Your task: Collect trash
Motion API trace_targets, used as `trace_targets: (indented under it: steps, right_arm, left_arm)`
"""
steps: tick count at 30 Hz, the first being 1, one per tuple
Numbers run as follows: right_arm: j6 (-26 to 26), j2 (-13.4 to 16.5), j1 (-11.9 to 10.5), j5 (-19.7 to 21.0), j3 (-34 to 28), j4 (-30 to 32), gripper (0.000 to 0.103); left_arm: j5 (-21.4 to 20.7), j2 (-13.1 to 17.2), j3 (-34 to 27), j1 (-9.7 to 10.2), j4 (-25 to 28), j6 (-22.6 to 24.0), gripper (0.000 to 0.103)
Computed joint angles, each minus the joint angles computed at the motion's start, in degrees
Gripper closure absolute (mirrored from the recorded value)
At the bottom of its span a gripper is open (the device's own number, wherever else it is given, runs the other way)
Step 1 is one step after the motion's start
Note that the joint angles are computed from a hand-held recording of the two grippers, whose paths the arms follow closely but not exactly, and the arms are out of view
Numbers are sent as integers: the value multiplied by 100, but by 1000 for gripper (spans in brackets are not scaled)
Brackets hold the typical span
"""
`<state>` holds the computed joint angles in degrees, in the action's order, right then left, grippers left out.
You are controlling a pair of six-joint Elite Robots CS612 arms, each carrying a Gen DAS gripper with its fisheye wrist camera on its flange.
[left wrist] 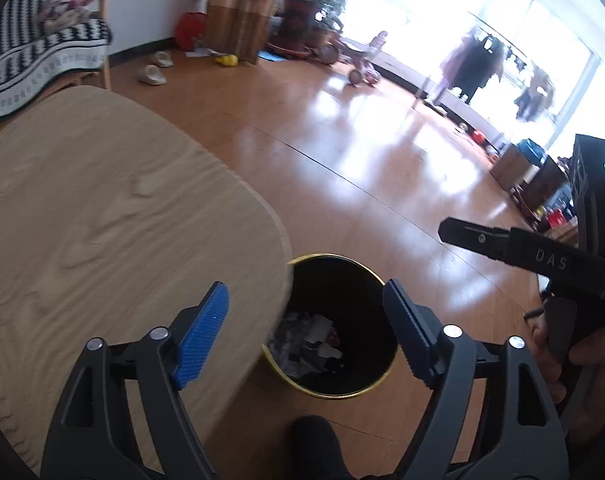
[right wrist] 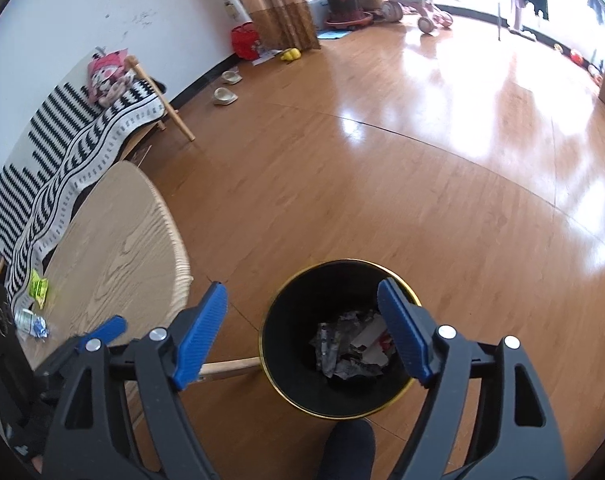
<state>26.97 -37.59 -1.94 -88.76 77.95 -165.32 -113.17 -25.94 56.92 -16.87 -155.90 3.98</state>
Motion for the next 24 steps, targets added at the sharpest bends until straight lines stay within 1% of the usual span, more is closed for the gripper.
trace_targets:
  steps: [2, 4, 7, 13, 14, 16, 18, 20, 22, 24]
  right_arm:
    - [-27, 62, 71, 73, -154, 36, 27]
    - [-98, 160, 170, 162, -390, 110, 26]
    - [-283, 347, 355, 273, -830, 288, 26]
    - [-710, 898, 809, 691, -2082, 893, 26]
    - [-798, 1008, 890, 753, -2321, 1012, 26]
    - [-1023, 1272, 1069, 870, -2883, 1303, 26]
    - [-1305, 1579, 1238, 940, -3522, 1658, 26]
    - [-1569, 1818, 1386, 962, -4009, 1951, 26]
    - [-1855, 2134, 1536, 1022, -4637, 2326, 26]
    - [-2064, 2475, 1642, 1081, -5306, 2721, 26]
  left_arm:
    - [126, -60, 49, 85, -100, -188, 17]
    - [276, -117, 101, 174, -170, -350, 14]
    - [597, -244, 244, 329, -332, -559, 13]
    - [1218, -441, 487, 763, -642, -824, 11]
    - [1350, -470, 520, 878, -681, -935, 11]
    - [1493, -493, 559, 1020, -728, -1081, 11]
    - [1677, -498, 565, 1197, -774, -1246, 11]
    - [1839, -529, 632, 1356, -852, -1377, 11]
    - [1985, -548, 693, 1520, -917, -1502, 11]
    - [2116, -566, 743, 1642, -956, -1624, 11]
